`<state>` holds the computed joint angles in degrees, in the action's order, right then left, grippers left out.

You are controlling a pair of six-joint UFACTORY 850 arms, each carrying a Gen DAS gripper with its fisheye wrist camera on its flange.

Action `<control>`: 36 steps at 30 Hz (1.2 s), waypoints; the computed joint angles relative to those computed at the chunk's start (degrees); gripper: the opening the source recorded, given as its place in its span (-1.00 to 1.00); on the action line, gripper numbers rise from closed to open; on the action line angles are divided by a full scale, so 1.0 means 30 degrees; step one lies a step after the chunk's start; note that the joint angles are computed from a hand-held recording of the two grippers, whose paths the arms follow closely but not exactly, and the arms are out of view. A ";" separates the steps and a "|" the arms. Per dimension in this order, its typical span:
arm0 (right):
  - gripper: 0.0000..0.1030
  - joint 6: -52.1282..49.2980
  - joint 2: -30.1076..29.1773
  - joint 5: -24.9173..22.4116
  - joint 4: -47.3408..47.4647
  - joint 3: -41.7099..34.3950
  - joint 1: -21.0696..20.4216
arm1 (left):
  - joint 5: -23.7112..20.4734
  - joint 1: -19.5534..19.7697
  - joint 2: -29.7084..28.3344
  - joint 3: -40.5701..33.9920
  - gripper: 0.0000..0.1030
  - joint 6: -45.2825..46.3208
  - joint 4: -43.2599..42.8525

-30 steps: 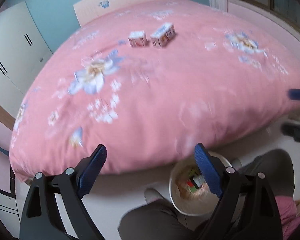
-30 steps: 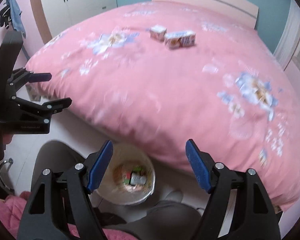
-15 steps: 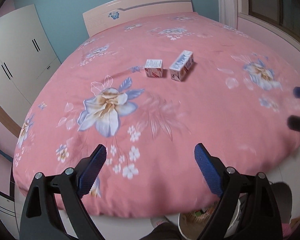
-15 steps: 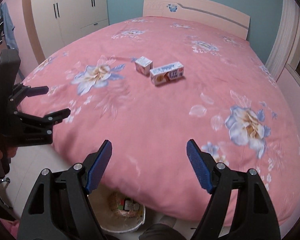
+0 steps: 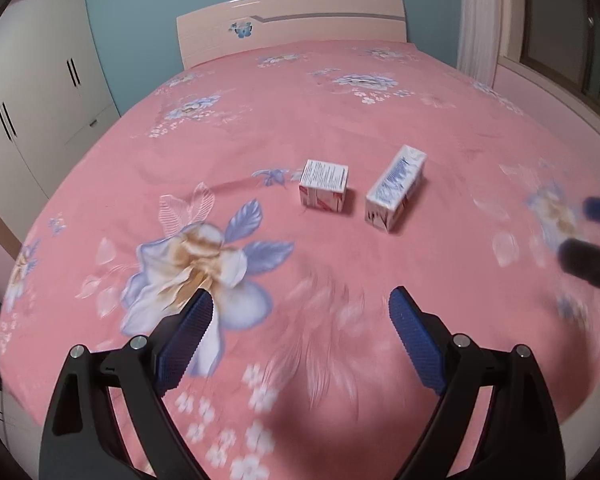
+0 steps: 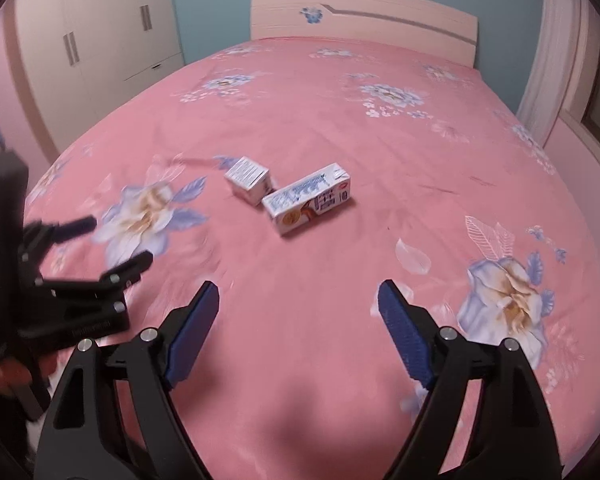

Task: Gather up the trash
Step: 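Move both open tools back over the bed toward the two cartons, then grasp the small white carton with left tool while right tool grasps milk carton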

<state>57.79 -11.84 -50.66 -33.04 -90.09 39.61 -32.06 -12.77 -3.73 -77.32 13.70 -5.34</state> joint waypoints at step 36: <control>-0.21 -0.2408 -1.1613 -0.2413 0.7739 -1.2070 -0.5409 | -0.1062 -0.0006 -1.1183 -1.0137 0.09 0.4843 -0.7249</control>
<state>50.56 -46.68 -57.90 -9.83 -126.30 23.39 -35.25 -12.79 -37.28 -107.73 28.23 -27.09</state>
